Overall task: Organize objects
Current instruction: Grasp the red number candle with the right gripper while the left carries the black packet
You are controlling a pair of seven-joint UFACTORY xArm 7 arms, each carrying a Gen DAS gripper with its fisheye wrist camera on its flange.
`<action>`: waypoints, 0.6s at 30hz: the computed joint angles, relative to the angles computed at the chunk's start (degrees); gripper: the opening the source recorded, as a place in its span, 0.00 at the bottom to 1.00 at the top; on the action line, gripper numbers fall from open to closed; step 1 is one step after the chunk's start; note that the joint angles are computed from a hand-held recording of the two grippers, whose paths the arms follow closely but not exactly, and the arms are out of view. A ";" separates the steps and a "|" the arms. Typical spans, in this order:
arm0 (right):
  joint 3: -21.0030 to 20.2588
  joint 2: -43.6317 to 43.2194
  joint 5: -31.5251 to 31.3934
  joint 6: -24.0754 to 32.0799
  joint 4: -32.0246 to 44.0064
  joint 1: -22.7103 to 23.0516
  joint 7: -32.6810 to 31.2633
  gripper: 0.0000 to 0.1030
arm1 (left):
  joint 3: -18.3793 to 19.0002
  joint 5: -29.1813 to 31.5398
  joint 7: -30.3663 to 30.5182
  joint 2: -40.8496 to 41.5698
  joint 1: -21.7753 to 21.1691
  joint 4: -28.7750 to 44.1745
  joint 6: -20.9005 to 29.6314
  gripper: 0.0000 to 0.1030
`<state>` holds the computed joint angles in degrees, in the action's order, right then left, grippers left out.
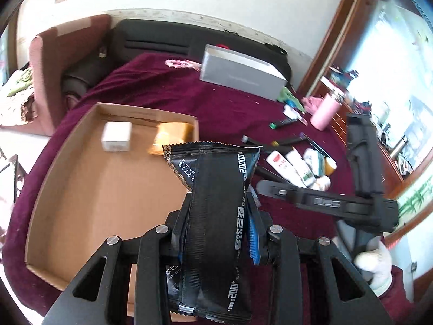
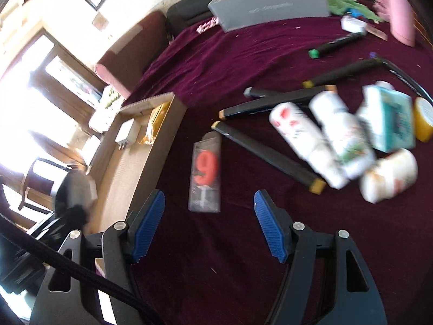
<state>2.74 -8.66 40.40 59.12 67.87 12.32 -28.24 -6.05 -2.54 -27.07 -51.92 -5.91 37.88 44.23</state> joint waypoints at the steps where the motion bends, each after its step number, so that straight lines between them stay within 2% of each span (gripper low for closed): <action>1: 1.14 0.48 -1.61 -1.71 0.06 0.49 1.22 0.67 | 0.57 -0.02 0.11 -0.62 0.18 -0.52 -0.06 0.29; 5: 5.55 2.87 -12.96 -9.77 0.34 3.16 8.21 0.67 | 1.63 -0.06 0.35 -2.84 1.03 -2.43 0.15 0.29; 6: 6.65 3.32 -17.26 -12.11 0.11 3.89 11.12 0.63 | 1.97 -0.13 0.49 -3.37 1.19 -2.85 0.29 0.29; 7: 7.35 3.92 -21.32 -13.55 0.17 4.49 13.72 0.59 | 2.46 -0.34 0.63 -3.82 1.34 -3.38 0.25 0.29; 9: 8.44 5.51 -29.95 -15.47 0.47 5.59 19.67 0.34 | 3.45 -0.63 1.28 -4.83 1.63 -4.13 0.65 0.29; 10: 8.49 6.08 -32.66 -15.61 0.64 6.02 21.51 0.32 | 3.70 -0.72 1.41 -5.31 1.95 -4.52 0.80 0.29; 11: 9.64 5.70 -35.93 -17.96 -0.54 5.47 23.41 0.25 | 3.95 -0.83 1.58 -5.72 2.22 -4.80 0.95 0.29; 13: 7.94 5.48 -35.59 -17.58 -0.60 6.87 23.21 0.25 | 4.43 -0.98 1.84 -6.27 2.90 -5.29 1.27 0.29; 18: 5.60 4.13 -26.49 -13.89 0.08 6.22 18.73 0.25 | 5.73 -1.22 2.55 -7.07 4.63 -6.05 2.02 0.29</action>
